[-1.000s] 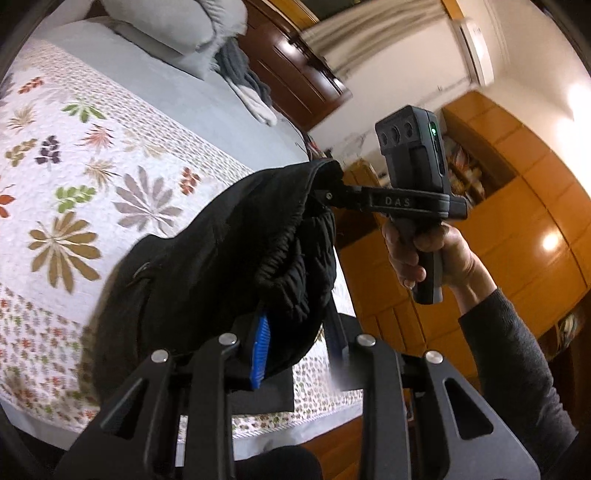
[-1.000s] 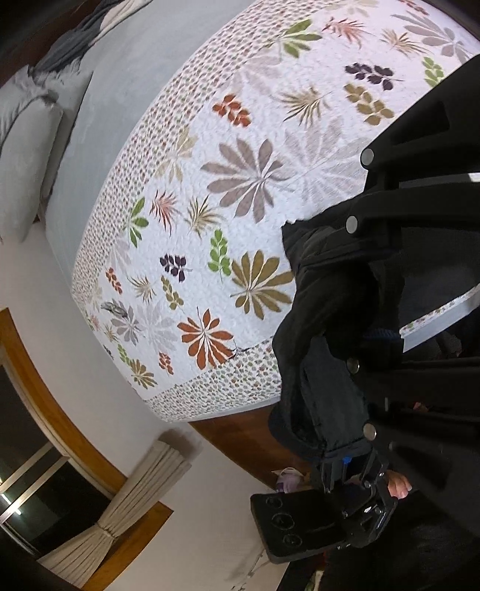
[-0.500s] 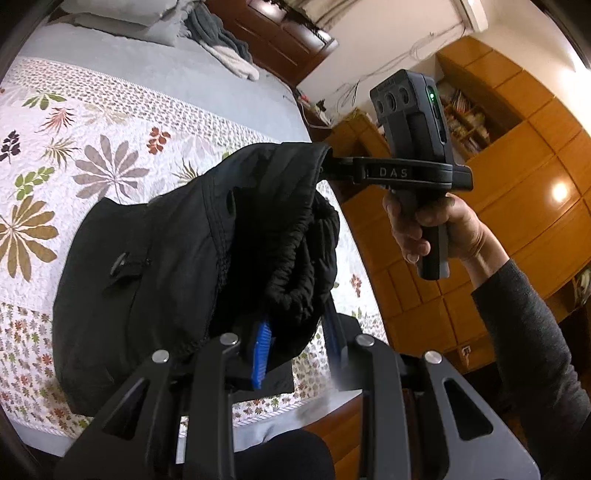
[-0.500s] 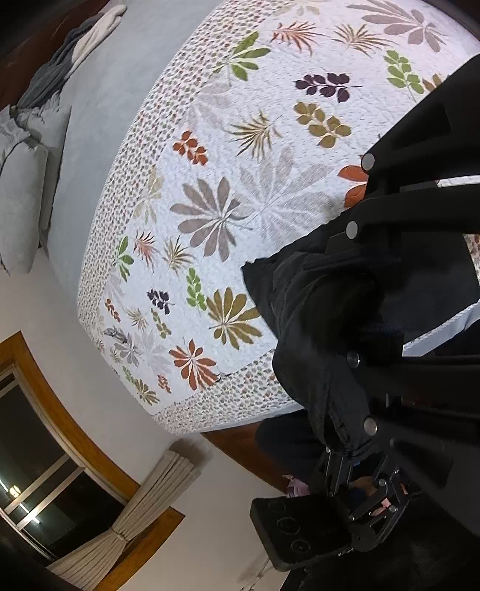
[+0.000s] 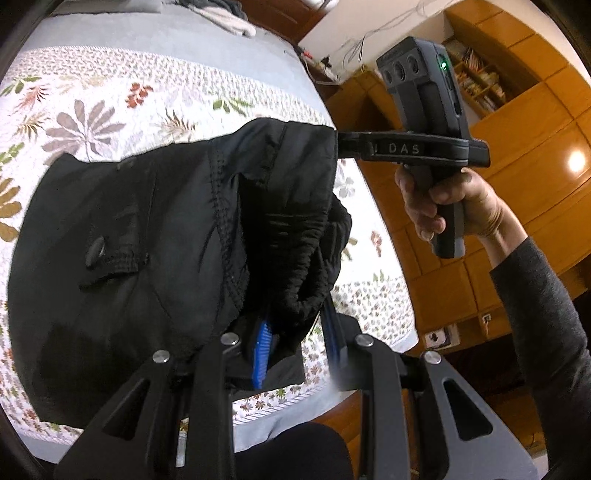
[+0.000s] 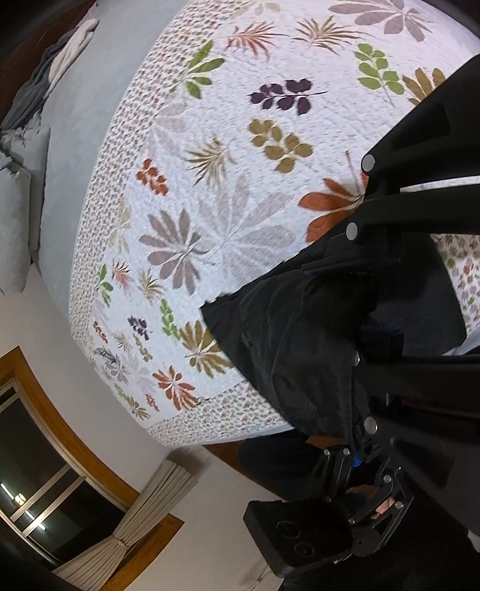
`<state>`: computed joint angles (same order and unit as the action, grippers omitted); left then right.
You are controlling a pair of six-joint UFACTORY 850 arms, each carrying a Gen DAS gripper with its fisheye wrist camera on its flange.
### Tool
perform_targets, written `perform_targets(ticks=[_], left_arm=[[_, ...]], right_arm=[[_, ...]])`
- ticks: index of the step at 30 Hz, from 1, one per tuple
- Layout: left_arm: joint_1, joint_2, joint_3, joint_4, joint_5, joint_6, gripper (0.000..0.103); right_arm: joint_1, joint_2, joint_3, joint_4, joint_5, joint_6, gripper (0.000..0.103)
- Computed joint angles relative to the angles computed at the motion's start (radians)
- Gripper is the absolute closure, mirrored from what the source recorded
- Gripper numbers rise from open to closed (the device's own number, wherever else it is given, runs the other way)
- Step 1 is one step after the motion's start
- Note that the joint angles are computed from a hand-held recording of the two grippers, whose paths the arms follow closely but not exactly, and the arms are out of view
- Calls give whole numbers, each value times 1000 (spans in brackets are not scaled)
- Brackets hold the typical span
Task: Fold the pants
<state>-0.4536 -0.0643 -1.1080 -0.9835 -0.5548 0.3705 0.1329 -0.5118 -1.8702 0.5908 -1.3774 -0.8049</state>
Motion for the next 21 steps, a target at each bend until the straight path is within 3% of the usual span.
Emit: perform_targets(ticks=[9, 21], left_arm=[[-49, -75, -35, 119, 2, -85, 79], [-73, -114, -58, 179, -3, -138, 80]], right_arm=[[-63, 43, 148, 25, 55, -92, 82], [-95, 54, 213, 53, 81, -148, 83]])
